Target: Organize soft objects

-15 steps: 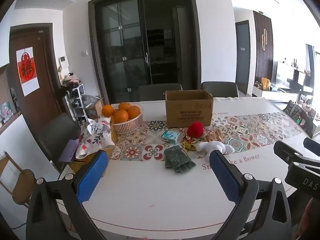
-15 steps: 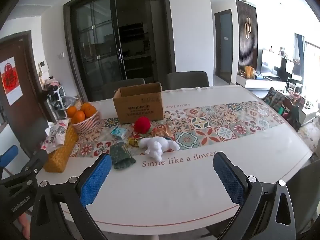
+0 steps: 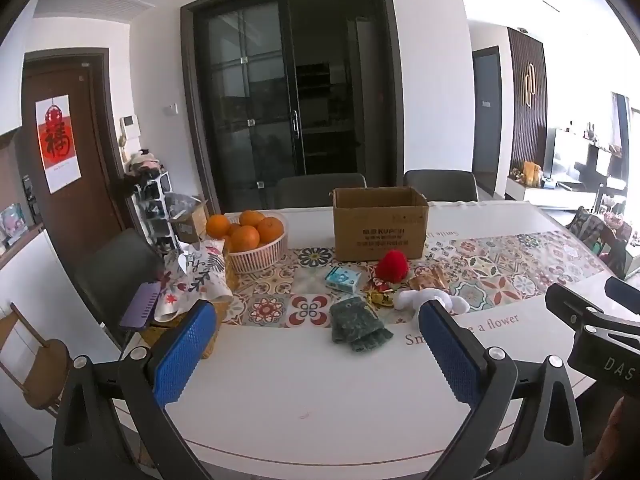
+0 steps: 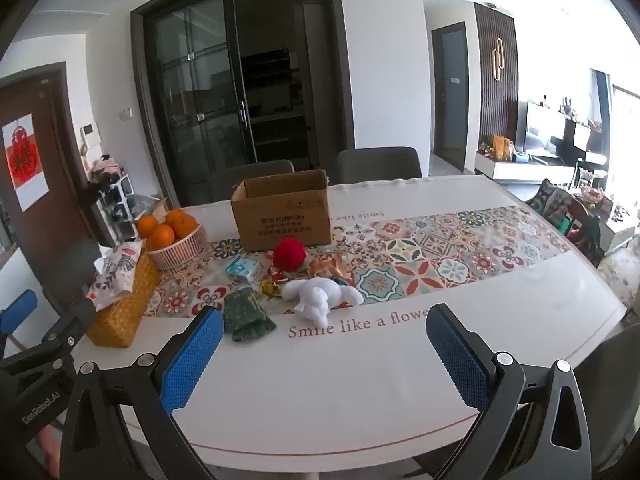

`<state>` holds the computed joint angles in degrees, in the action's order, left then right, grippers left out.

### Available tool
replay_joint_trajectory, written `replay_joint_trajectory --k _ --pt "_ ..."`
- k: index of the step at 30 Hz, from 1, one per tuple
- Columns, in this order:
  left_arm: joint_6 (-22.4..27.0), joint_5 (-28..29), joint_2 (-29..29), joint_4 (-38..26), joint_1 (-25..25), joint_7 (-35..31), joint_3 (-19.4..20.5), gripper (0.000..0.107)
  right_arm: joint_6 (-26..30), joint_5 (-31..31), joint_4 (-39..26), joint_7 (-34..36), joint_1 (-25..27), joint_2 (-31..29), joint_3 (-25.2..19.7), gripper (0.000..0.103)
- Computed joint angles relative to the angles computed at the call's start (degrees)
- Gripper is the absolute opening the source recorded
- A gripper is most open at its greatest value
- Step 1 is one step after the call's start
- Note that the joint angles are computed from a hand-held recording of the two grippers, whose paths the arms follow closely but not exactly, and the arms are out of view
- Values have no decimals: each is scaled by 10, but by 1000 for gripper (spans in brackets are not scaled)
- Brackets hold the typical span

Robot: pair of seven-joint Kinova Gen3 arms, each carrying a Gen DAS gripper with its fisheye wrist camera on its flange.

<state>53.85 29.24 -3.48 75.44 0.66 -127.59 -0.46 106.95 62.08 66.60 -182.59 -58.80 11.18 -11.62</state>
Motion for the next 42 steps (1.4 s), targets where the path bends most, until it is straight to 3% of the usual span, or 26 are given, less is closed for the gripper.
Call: replay_joint_trajectory --k 42 --pt "-24 28 -17 23 4 -25 -15 103 7 25 -3 10 -15 3 1 103"
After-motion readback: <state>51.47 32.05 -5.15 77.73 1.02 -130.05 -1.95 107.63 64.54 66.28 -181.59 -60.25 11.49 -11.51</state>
